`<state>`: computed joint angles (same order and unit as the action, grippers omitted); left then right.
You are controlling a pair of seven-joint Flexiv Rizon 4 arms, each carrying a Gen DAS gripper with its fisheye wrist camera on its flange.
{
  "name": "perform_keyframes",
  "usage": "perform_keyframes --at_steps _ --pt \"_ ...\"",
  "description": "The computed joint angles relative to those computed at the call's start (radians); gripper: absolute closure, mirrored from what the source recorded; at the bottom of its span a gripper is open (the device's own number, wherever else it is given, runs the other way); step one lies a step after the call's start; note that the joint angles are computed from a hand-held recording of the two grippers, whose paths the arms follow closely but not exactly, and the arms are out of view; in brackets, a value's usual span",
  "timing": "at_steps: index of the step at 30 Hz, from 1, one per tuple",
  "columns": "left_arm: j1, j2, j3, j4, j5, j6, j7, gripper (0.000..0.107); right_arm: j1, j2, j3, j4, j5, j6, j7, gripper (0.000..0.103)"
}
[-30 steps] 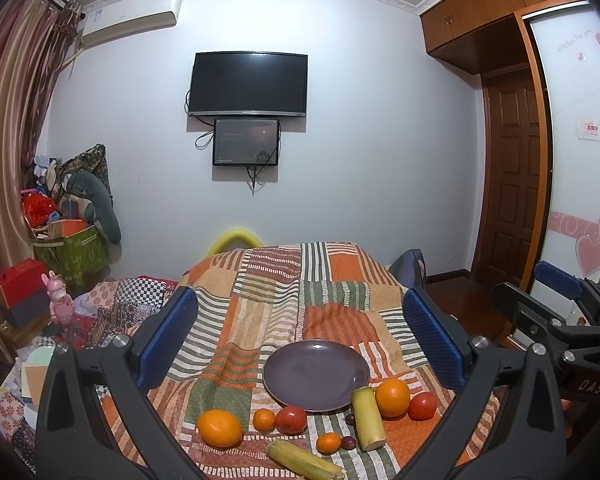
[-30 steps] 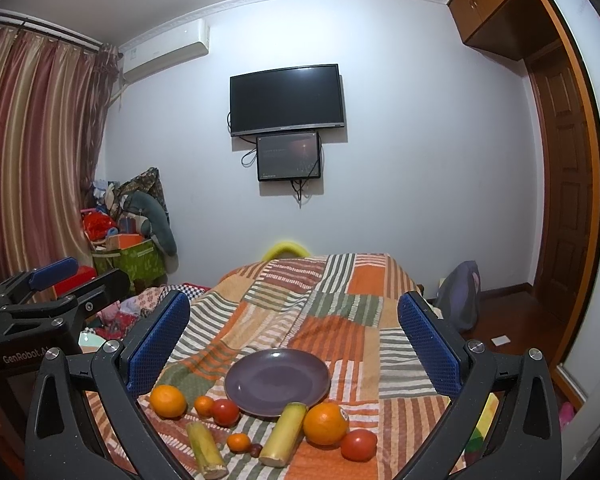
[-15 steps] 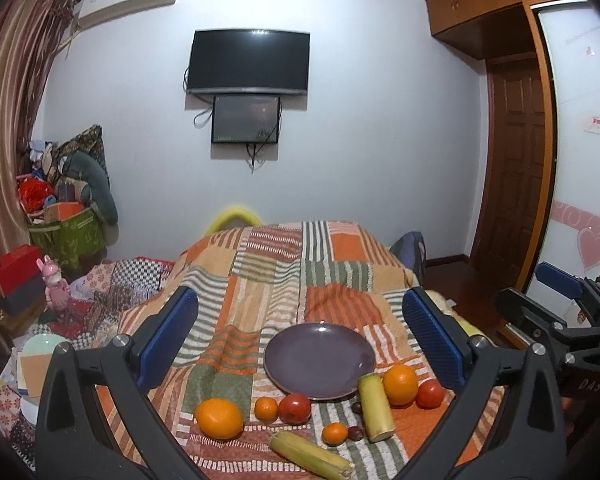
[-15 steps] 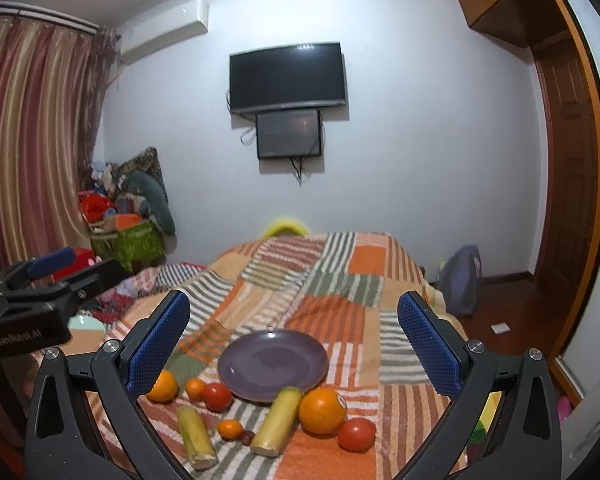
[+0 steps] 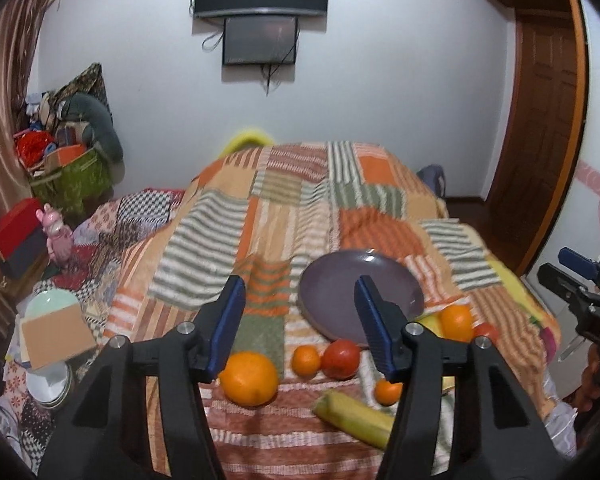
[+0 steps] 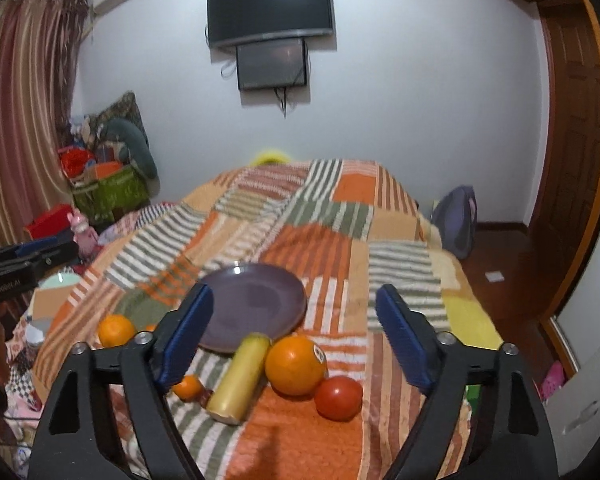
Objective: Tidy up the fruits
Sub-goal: 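Lower the left tool onto a large orange while the right tool grasps the stickered orange, then lift both held oranges and carry them over the purple plate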
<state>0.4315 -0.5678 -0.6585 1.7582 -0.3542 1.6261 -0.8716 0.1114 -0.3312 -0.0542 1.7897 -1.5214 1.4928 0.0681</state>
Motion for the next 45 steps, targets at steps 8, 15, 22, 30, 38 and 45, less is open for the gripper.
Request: perform_keyframes --at_steps 8,15,22,30,38,45 --pt "-0.187 -0.064 0.28 -0.142 -0.039 -0.174 -0.01 0.057 0.009 -0.064 0.076 0.022 0.451 -0.053 -0.391 0.038" --pt "-0.306 -0.112 0.472 -0.232 -0.05 -0.34 -0.05 0.057 0.004 -0.122 0.154 -0.022 0.737 -0.142 -0.651 0.038" --pt "-0.348 -0.16 0.547 -0.291 -0.029 -0.456 -0.106 0.057 0.004 -0.169 0.206 -0.08 0.957 -0.205 -0.836 0.038" --pt "-0.352 -0.179 0.554 -0.299 -0.009 -0.443 -0.12 0.044 0.038 -0.2 0.2 -0.136 1.115 -0.268 -0.985 0.038" --pt "-0.361 -0.24 0.586 -0.396 0.012 -0.573 -0.199 0.04 0.045 -0.222 0.209 -0.183 1.288 -0.272 -1.135 0.037" --pt "-0.372 -0.259 0.591 -0.415 0.04 -0.555 -0.216 0.041 0.087 -0.218 0.165 -0.183 1.331 -0.266 -1.181 0.038"
